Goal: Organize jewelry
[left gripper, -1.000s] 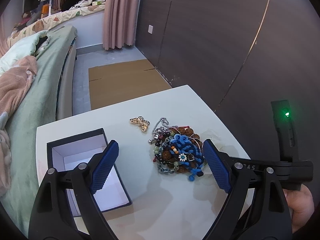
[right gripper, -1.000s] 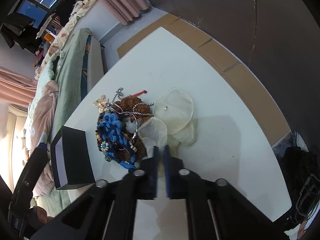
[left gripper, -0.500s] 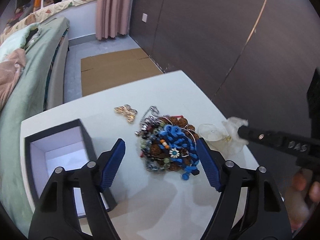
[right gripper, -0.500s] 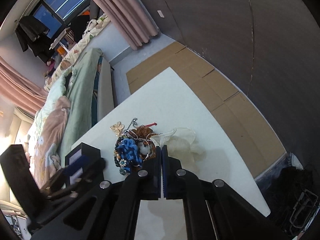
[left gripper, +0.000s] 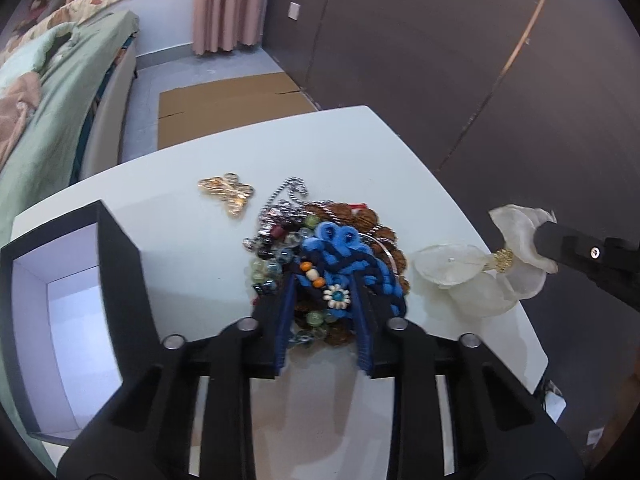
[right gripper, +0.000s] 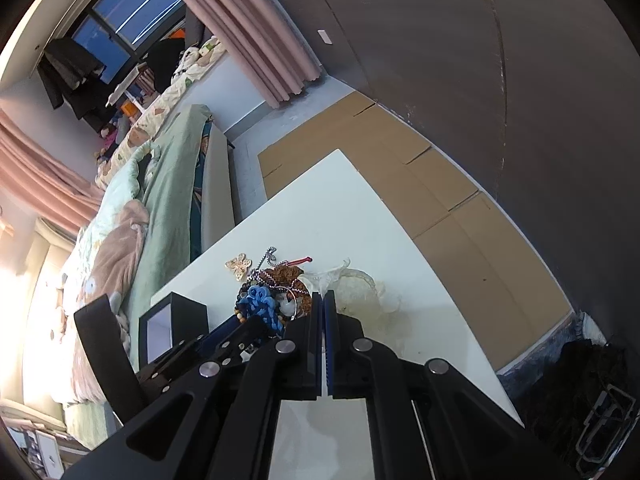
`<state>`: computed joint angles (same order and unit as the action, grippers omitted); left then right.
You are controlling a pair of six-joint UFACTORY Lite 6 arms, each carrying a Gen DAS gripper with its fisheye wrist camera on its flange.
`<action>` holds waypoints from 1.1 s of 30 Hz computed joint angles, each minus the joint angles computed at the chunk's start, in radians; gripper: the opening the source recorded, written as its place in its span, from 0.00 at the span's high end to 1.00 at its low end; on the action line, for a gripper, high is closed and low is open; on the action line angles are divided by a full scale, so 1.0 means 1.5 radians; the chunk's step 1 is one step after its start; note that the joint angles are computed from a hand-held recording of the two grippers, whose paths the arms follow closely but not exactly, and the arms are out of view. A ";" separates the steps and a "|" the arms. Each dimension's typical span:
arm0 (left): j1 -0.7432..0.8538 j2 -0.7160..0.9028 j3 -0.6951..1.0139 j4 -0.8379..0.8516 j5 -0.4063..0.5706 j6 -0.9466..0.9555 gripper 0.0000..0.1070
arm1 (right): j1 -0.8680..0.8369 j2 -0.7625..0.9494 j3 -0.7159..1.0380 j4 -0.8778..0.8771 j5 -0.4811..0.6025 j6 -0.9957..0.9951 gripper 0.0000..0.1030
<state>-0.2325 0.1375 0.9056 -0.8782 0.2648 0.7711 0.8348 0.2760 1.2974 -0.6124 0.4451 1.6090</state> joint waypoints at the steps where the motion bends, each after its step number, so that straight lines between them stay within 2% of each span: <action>1: -0.002 -0.005 -0.005 -0.009 0.000 0.009 0.82 | 0.006 0.003 0.008 -0.005 0.008 -0.006 0.99; 4: -0.005 -0.023 -0.018 -0.016 -0.001 0.013 0.86 | 0.018 0.012 0.027 -0.012 0.023 -0.015 0.99; 9: 0.022 -0.090 -0.048 -0.062 0.029 0.063 0.87 | 0.038 0.017 0.042 -0.027 0.042 -0.015 0.99; 25: 0.166 -0.329 -0.136 -0.021 0.148 0.039 0.87 | 0.128 0.045 0.099 -0.093 0.098 0.040 0.99; 28: 0.210 -0.364 -0.153 -0.029 0.184 0.060 0.87 | 0.139 0.045 0.101 -0.104 0.091 0.055 0.99; 33: 0.297 -0.416 -0.159 -0.035 0.253 0.086 0.87 | 0.144 0.028 0.072 -0.143 0.022 0.119 0.99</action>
<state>0.2123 -0.4862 0.6670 -0.9314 0.6445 0.8994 1.0502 0.3186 1.4053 -0.8275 0.4778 1.7881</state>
